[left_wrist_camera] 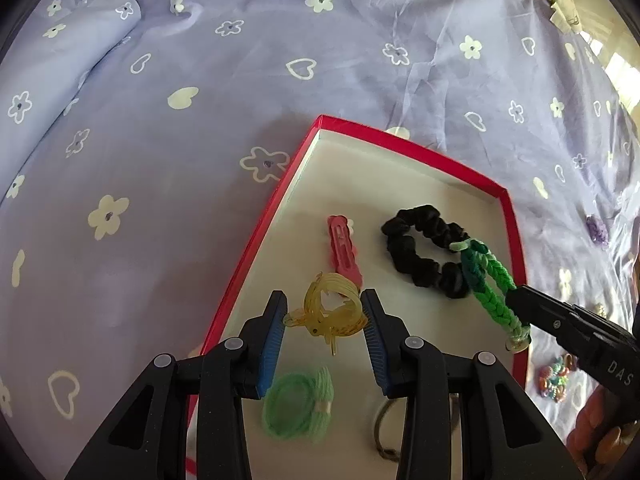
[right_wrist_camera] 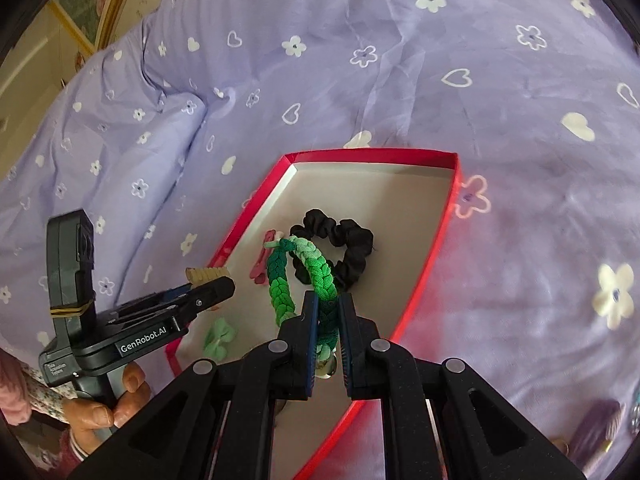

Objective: Organize jewelry
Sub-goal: 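Carry the yellow clip and green braided bracelet into the box and release both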

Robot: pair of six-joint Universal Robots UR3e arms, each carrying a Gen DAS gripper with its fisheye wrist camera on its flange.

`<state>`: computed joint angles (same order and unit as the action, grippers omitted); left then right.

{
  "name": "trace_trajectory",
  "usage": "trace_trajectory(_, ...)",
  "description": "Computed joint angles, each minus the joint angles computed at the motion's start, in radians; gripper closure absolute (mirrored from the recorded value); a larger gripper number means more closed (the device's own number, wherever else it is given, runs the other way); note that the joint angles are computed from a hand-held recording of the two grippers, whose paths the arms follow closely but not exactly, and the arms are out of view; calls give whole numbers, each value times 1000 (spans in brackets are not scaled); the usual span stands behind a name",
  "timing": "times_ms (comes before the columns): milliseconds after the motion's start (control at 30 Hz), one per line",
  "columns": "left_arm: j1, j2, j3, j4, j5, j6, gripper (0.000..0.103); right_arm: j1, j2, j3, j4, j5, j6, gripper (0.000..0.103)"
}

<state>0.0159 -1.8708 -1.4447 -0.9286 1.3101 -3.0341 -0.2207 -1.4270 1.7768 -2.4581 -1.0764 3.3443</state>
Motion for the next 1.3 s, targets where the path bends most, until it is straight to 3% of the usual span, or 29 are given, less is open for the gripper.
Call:
trace_trajectory(400,-17,-95,43,21,16,-1,66,74,115,-102,34,-89,-26,93)
trace_trajectory(833,-23,-78,21,27,33,-1,64,69,123,-106,40,-71,-20,87)
trace_trajectory(1067,-13,-50,15,12,26,3,54,60,89,-88,42,-60,-16,85)
trace_trajectory(1300,5,36,-36,-6,5,14,50,51,8,-54,41,-46,-17,74)
